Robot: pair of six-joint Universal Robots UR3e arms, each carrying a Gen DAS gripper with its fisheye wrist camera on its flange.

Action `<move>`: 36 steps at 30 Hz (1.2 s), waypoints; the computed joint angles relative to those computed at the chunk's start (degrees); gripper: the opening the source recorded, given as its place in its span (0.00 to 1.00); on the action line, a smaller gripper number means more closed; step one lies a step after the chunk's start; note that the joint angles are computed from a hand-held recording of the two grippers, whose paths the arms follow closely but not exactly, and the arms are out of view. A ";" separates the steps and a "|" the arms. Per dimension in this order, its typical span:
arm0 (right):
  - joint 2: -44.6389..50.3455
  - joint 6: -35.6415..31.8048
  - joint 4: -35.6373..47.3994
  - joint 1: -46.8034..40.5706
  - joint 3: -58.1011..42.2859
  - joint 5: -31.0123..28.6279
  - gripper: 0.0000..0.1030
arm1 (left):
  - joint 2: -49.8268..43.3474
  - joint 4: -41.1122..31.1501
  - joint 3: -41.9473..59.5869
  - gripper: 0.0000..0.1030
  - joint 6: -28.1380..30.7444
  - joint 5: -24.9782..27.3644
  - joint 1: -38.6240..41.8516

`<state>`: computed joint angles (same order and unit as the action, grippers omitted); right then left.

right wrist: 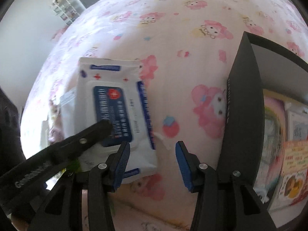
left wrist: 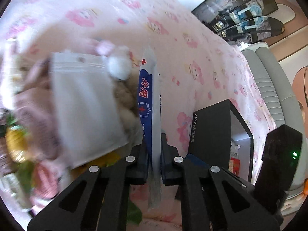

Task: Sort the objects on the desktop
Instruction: 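Grasp the white wet-wipes pack edge with the left gripper and lift it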

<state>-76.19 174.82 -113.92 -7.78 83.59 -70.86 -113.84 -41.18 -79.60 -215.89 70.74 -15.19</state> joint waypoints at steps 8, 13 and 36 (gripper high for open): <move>-0.91 -0.70 1.90 2.34 1.63 3.67 0.50 | 12.25 -0.65 -12.56 0.08 1.59 1.28 3.58; -0.31 -0.42 0.55 2.36 3.39 5.78 0.54 | 16.28 3.64 -19.07 0.08 0.07 -0.84 5.26; -0.07 -4.04 4.52 -0.59 7.81 15.75 0.75 | 28.23 6.94 -32.63 0.09 -0.91 -4.96 9.43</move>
<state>-76.26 170.79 -109.40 -8.38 91.40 -55.10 -85.61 -34.24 -112.24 -216.80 65.79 -5.76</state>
